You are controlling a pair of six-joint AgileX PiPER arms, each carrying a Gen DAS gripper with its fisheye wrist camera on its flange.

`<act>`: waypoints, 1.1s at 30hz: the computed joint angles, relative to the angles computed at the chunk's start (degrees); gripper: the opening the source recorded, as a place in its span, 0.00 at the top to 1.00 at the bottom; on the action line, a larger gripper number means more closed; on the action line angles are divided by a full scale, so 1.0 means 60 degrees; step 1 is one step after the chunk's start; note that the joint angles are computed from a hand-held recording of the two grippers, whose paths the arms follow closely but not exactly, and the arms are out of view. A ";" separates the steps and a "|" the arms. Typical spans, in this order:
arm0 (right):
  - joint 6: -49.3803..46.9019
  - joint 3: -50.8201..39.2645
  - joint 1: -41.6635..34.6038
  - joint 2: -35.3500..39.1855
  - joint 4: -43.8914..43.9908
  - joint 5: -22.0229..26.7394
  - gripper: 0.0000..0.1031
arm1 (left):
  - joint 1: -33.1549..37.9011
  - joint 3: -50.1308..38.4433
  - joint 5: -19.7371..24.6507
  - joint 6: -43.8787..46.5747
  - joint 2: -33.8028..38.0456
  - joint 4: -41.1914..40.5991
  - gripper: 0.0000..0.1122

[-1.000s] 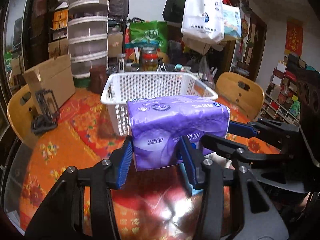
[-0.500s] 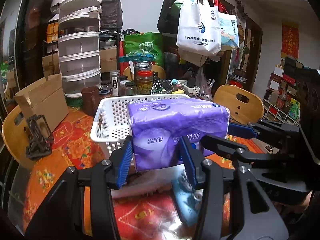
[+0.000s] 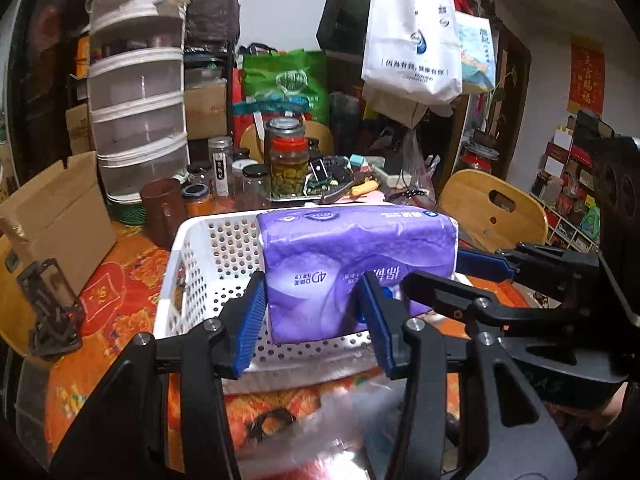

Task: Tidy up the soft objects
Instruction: 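Carry the tissue pack into the white basket and release both grippers, then move both tools back to the white plush toy on the blue cloth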

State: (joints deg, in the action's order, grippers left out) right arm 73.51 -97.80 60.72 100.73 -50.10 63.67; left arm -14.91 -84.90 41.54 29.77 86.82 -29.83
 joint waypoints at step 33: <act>-0.0391 0.0432 -0.1219 -0.0015 0.1469 -0.0580 0.33 | 0.0039 -0.0529 -0.0921 -0.1229 0.1479 0.1796 0.19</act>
State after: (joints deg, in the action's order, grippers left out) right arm 71.17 -95.20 53.41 100.65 -41.29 60.19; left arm -14.67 -88.08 36.01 22.40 95.70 -19.05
